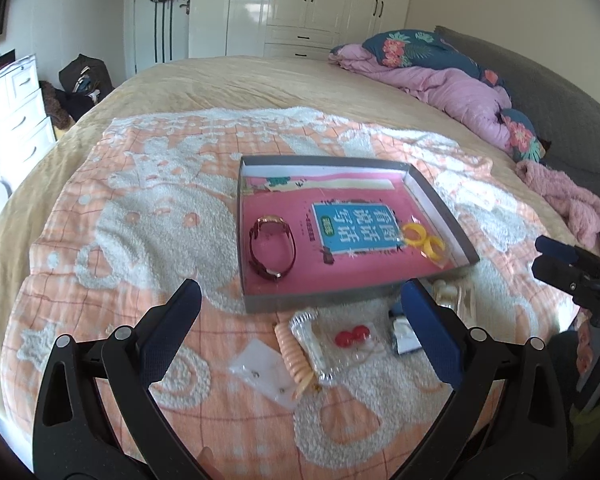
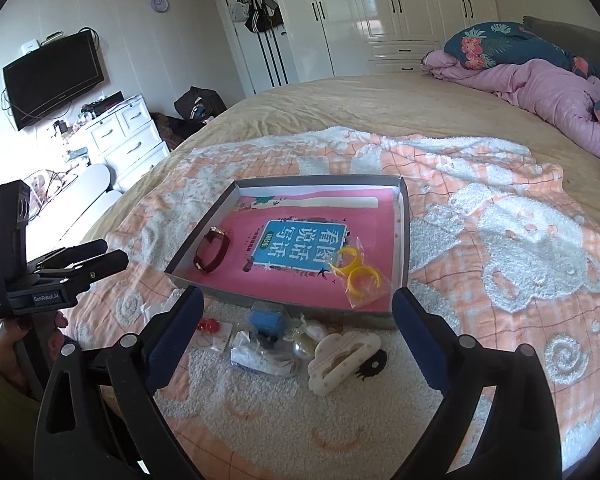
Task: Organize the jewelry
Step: 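Withdraw both tools from the box back over the loose items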
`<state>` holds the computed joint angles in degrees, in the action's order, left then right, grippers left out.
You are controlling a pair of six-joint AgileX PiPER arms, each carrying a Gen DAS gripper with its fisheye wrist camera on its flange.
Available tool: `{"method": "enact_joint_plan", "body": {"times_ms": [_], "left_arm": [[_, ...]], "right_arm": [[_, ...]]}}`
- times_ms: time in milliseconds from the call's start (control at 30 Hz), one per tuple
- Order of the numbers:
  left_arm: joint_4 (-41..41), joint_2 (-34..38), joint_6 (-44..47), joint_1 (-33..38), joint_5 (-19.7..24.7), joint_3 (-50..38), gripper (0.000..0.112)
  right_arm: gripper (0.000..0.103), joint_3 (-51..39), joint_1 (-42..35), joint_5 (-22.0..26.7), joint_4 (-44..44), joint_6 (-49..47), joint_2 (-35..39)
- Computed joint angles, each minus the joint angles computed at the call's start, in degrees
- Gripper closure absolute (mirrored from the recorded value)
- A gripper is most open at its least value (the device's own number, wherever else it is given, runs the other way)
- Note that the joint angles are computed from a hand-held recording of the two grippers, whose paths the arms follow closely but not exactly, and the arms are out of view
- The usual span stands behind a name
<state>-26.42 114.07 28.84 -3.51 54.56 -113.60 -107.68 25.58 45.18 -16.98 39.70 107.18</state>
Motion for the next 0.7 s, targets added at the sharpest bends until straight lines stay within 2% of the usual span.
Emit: {"method": "enact_joint_plan", "body": {"times_ms": [567,700], "left_arm": [[0.0,-4.3,4.0,-0.6,-1.8,11.6,0.019],[-1.5,-3.1,4.5,-0.4,-0.3,12.0,0.019]], "right_arm": [[0.008,7.2,2.1,0.2,-0.5,2.4,-1.9],[0.008,8.6,2.3,0.0,0.2,2.2,-1.7]]}}
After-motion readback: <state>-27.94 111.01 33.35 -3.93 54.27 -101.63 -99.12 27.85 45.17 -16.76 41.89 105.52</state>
